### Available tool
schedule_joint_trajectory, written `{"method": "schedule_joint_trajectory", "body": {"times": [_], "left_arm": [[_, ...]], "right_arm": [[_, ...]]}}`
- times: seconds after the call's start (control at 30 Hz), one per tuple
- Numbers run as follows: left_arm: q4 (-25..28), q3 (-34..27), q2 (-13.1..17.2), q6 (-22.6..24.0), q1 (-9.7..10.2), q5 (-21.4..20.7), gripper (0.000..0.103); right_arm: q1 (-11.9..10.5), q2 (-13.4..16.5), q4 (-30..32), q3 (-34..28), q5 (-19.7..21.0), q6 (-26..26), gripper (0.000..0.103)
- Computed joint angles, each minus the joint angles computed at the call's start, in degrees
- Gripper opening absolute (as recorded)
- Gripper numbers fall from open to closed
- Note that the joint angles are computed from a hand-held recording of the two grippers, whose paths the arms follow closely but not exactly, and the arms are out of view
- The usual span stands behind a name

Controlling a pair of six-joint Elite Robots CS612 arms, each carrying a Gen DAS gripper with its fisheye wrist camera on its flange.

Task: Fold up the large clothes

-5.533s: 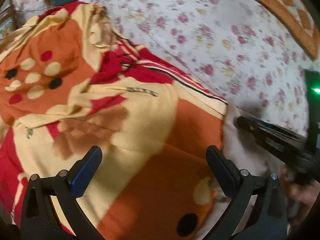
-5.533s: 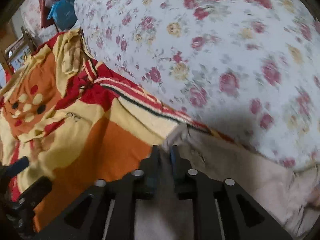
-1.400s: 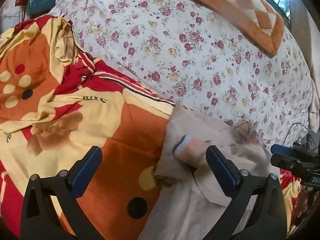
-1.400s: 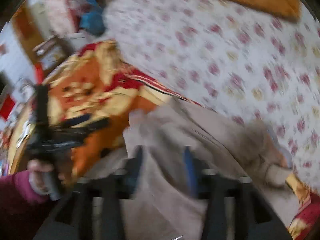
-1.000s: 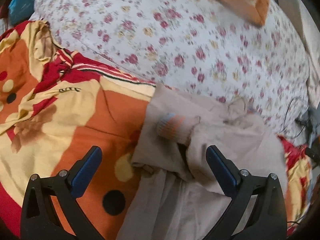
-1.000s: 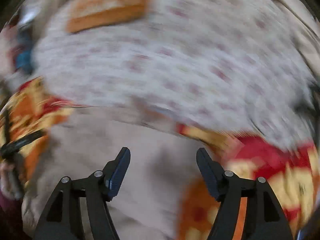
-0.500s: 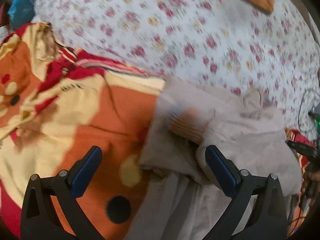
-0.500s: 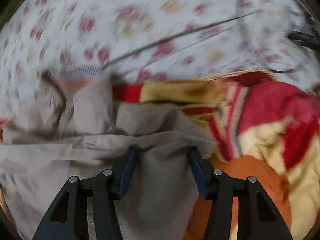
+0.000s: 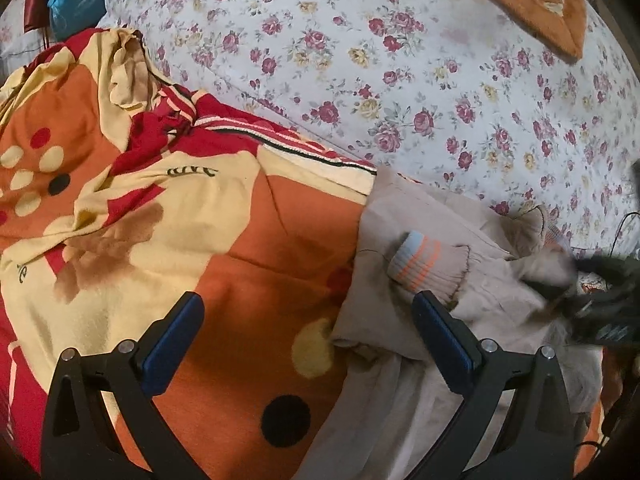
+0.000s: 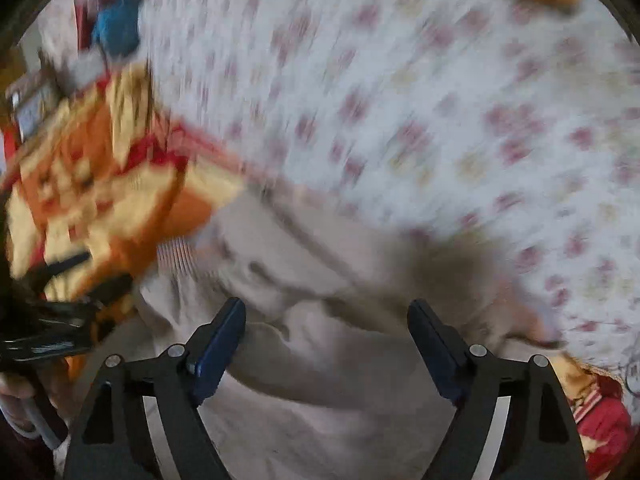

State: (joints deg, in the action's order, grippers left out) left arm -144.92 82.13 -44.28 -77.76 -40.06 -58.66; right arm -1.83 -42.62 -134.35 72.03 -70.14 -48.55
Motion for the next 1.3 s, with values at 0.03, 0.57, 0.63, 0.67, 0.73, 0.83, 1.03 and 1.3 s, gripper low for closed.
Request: {"method": "schedule_joint_trajectory", "body": {"times": [0.03, 0.57, 0.63, 0.67, 0.73, 0.83, 1.03, 1.3], "left_arm": [[-0.42, 0.2, -0.09, -0.32, 0.04, -0.26, 0.103], [0.75, -2.32, 1.22, 4.91, -1.03, 3.25, 0.103], [0.31, -2.19, 1.19, 4.32, -1.28, 4.38, 0.103], [0.32, -2.24, 1.24, 4.09, -1.3, 4.26, 0.103], [0.67, -2.49, 1.42, 4.06, -1.31, 3.67, 0.103], [2.25, -3.02, 1.73, 3.48, -1.6, 4.69, 0.103], [3.19, -4.05, 2.35, 5.83, -1.49, 4.34, 0.103], [0.39, -2.33, 1.19, 4.68, -1.15, 2.52, 0.103]], "right_arm": [[0.21, 0.27, 3.45, -0.56, -1.3, -0.9, 0.039], [-4.43, -2.12, -16.36, 7.81, 6.02, 12.62, 0.045], [-6.61, -3.69, -16.89, 9.94, 8.96, 13.13, 0.057], [-7.09, -4.09, -16.8, 10.26, 9.12, 13.11, 0.057], [-7.71, -4.87, -14.73, 10.92, 10.4, 12.56, 0.054], [-6.74, -5.2, -7.71, 11.02, 12.73, 7.29, 0.047], [-0.88, 0.98, -16.44, 7.67, 2.42, 16.47, 0.047], [-6.56, -4.31, -13.65, 13.12, 4.96, 16.17, 0.065]]}}
